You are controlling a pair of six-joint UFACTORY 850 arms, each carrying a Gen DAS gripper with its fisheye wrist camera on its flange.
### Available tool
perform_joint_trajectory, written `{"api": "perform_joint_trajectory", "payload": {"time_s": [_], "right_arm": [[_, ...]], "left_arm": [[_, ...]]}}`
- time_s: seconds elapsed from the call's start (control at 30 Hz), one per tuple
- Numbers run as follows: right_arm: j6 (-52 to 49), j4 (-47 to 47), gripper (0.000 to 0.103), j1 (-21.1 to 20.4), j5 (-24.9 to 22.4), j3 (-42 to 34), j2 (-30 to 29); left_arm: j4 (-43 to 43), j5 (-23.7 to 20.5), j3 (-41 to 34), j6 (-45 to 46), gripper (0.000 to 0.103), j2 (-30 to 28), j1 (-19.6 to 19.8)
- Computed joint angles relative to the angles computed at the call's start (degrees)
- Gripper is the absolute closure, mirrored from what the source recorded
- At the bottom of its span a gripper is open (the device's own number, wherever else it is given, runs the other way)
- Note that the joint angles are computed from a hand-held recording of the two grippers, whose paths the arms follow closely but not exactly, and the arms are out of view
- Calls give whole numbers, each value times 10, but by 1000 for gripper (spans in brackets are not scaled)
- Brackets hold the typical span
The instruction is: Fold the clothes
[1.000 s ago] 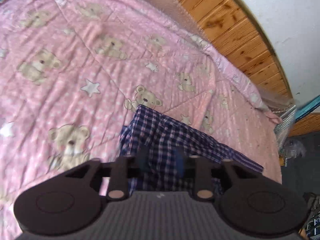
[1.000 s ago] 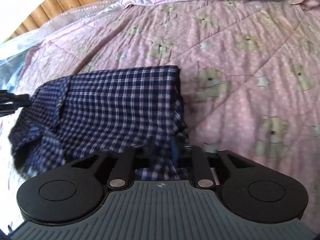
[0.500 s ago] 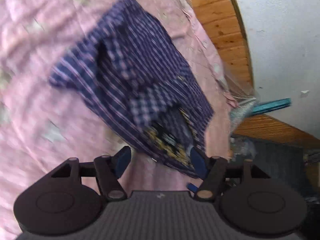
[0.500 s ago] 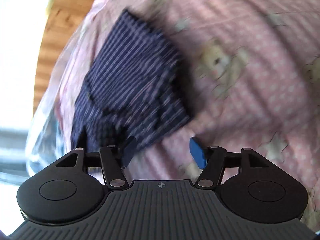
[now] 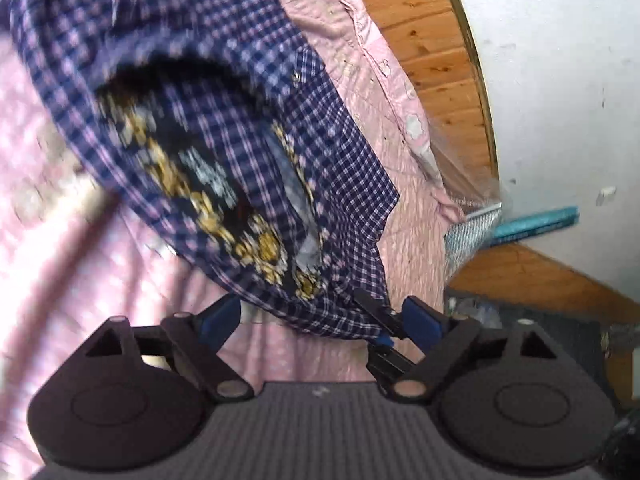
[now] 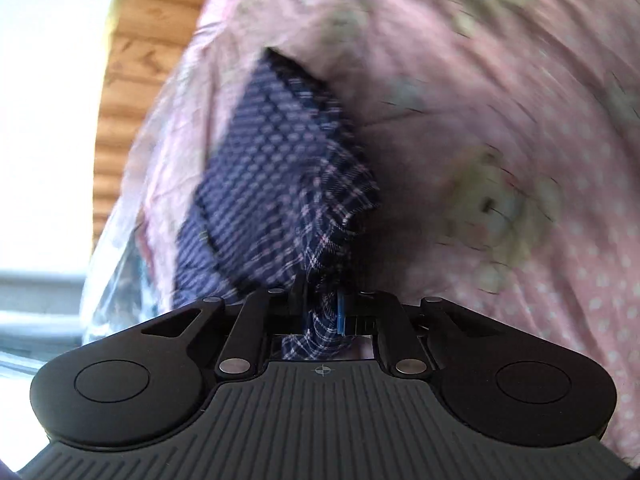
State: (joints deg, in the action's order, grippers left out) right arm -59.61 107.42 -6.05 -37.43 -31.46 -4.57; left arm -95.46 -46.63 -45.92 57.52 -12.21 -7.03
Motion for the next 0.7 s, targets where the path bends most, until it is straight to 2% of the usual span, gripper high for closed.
{"api": "perform_joint_trajectory", "payload": {"time_s": [0.1, 0.27, 0.37, 0.4, 0.43, 0.5, 0.53, 0.57, 0.6, 0.7], "right_arm": [[35, -45, 94, -20, -37, -8, 1], [104, -122, 94, -48, -100, -31, -27], [130, -159, 94, -62, -130, -46, -48], [132, -173, 94, -65, -135, -51, -53], [133, -185, 94, -67, -143, -57, -61], [132, -219, 92, -77, -160, -74, -76], [133, -262, 89, -84, -176, -95, -89], [136, -312, 73, -90, -194, -121, -104], [132, -357, 66, -96, -214, -147, -119], [22, -503, 67, -103, -266, -267, -156]], "left_arm": [[-98, 26, 21, 9, 13, 2, -37], [-303, 38, 39, 60, 9, -17, -90], [-409, 62, 42, 105, 10, -26, -116], [-449, 55, 45, 131, 13, -27, -123], [-465, 38, 47, 138, 21, -31, -122], [-479, 15, 52, 141, 67, -36, -119], [-486, 15, 55, 143, 78, -36, -117], [-485, 23, 57, 144, 83, -32, -116], [-481, 34, 58, 146, 84, -27, -115], [-468, 42, 64, 161, 84, -9, -111]]}}
